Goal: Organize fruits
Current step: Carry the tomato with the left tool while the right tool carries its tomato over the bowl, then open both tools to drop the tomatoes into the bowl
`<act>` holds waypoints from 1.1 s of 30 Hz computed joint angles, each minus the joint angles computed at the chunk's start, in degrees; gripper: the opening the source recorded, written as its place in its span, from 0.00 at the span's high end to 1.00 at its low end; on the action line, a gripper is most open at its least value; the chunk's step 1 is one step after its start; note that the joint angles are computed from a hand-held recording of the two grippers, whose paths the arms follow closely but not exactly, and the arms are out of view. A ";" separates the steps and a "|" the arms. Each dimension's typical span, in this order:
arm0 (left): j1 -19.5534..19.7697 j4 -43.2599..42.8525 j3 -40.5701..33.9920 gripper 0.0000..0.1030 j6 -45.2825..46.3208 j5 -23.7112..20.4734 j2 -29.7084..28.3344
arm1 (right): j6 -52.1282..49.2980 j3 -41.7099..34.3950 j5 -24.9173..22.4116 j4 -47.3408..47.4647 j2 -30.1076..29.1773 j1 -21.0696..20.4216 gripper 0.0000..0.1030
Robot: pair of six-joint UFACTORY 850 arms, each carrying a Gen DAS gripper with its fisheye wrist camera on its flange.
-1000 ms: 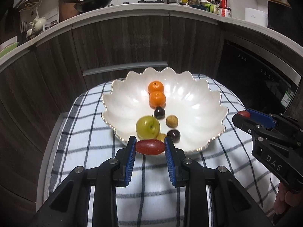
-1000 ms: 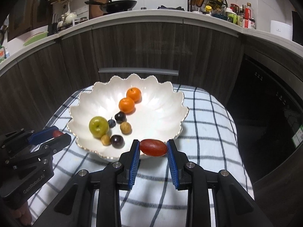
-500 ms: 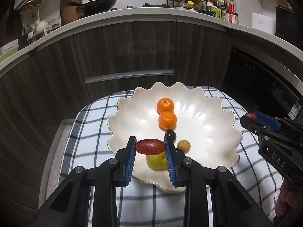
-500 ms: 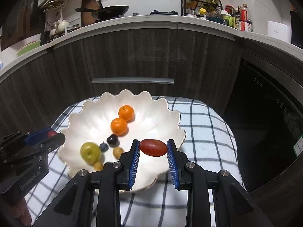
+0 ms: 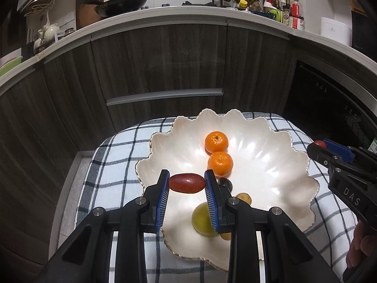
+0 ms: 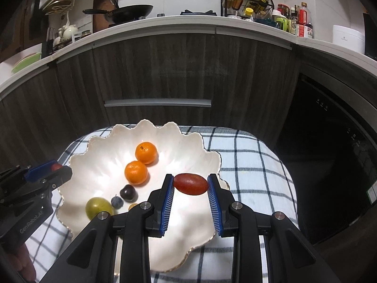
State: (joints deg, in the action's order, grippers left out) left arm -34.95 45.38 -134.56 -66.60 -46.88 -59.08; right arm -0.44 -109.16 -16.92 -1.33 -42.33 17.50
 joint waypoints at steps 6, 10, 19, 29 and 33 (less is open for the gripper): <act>0.97 -2.59 -4.18 0.70 2.67 -1.15 -2.83 | 0.89 -3.20 -2.19 -0.74 -2.41 0.06 0.70; 1.42 -4.42 -6.73 0.70 4.68 -1.88 -4.57 | 0.62 -5.15 -3.79 -0.55 -3.91 0.10 0.70; 1.92 -7.30 -9.88 0.70 6.44 -2.91 -6.63 | 1.93 -9.31 -7.09 -1.73 -6.88 0.11 0.70; 1.70 -6.27 -8.75 0.46 5.55 -3.43 -5.92 | 1.51 -10.24 -8.90 -2.09 -7.47 0.21 0.59; 1.50 -5.08 -7.34 0.39 4.67 -3.27 -4.94 | 4.33 -8.23 -6.86 -4.86 -6.05 0.37 0.40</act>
State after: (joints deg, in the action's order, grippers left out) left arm -33.45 40.30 -141.90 -61.94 -50.15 -64.02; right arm 3.89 -117.39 -23.78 -6.19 -48.39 17.88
